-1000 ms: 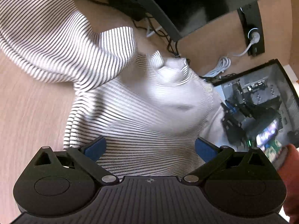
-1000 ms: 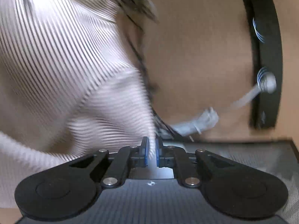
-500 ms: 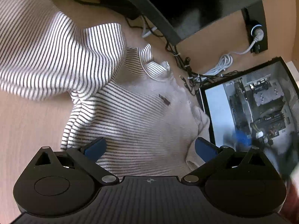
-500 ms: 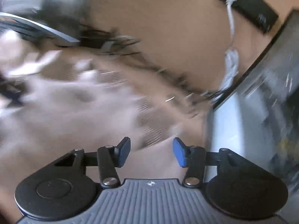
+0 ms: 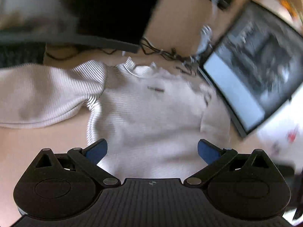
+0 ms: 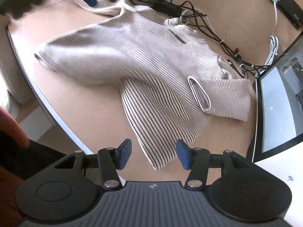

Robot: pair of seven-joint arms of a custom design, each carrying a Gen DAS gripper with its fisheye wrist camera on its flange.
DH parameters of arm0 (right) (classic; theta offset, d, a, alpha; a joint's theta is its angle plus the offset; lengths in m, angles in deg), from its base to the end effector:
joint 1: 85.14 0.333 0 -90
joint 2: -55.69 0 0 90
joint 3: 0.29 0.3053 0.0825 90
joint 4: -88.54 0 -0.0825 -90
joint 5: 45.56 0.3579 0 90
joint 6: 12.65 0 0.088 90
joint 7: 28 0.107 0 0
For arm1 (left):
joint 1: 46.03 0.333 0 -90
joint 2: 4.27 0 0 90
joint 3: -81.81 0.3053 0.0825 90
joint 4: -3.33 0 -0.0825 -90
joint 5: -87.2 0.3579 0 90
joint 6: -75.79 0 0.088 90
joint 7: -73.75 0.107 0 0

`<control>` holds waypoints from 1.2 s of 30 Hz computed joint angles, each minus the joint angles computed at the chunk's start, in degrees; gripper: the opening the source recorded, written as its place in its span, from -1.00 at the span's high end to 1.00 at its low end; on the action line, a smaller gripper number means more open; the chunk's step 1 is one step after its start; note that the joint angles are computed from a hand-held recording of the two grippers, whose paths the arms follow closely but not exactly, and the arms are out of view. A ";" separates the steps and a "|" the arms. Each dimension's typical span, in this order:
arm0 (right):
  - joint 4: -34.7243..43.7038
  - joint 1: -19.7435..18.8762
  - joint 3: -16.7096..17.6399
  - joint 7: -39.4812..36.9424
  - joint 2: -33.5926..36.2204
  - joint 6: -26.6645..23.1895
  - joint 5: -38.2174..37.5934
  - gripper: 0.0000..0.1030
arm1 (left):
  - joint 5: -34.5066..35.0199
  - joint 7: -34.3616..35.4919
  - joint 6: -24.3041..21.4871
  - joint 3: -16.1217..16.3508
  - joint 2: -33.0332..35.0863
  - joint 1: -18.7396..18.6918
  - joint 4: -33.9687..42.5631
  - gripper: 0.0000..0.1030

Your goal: Fold clothes

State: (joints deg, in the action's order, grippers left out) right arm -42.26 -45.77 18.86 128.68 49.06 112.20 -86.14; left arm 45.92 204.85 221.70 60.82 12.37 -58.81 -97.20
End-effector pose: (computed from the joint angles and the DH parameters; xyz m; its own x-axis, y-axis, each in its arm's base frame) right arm 0.2718 0.4010 0.4123 0.1692 -0.9269 0.3351 -0.8226 -0.3201 -0.4700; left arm 0.5553 -0.3334 0.4678 -0.7325 -0.5927 0.3349 -0.6419 0.4375 -0.6297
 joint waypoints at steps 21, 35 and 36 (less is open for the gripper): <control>-14.77 -5.49 2.52 5.54 -16.75 7.94 -9.91 0.89 | 35.64 -44.06 10.30 7.47 -17.71 -4.00 -24.75 -1.00; -24.61 -18.77 9.33 21.94 -25.83 31.38 -3.41 -0.04 | -1.39 -14.60 7.40 9.09 -17.83 -7.33 -21.72 -1.00; -23.63 -22.82 11.29 26.05 -25.31 33.46 -5.98 -0.24 | -6.50 -10.24 9.52 7.88 -15.61 -7.65 -19.32 -1.00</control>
State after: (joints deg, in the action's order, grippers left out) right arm -65.90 -68.59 30.15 154.73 23.75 145.67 -92.13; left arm 39.41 194.62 231.21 68.70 -3.24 -66.46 -116.52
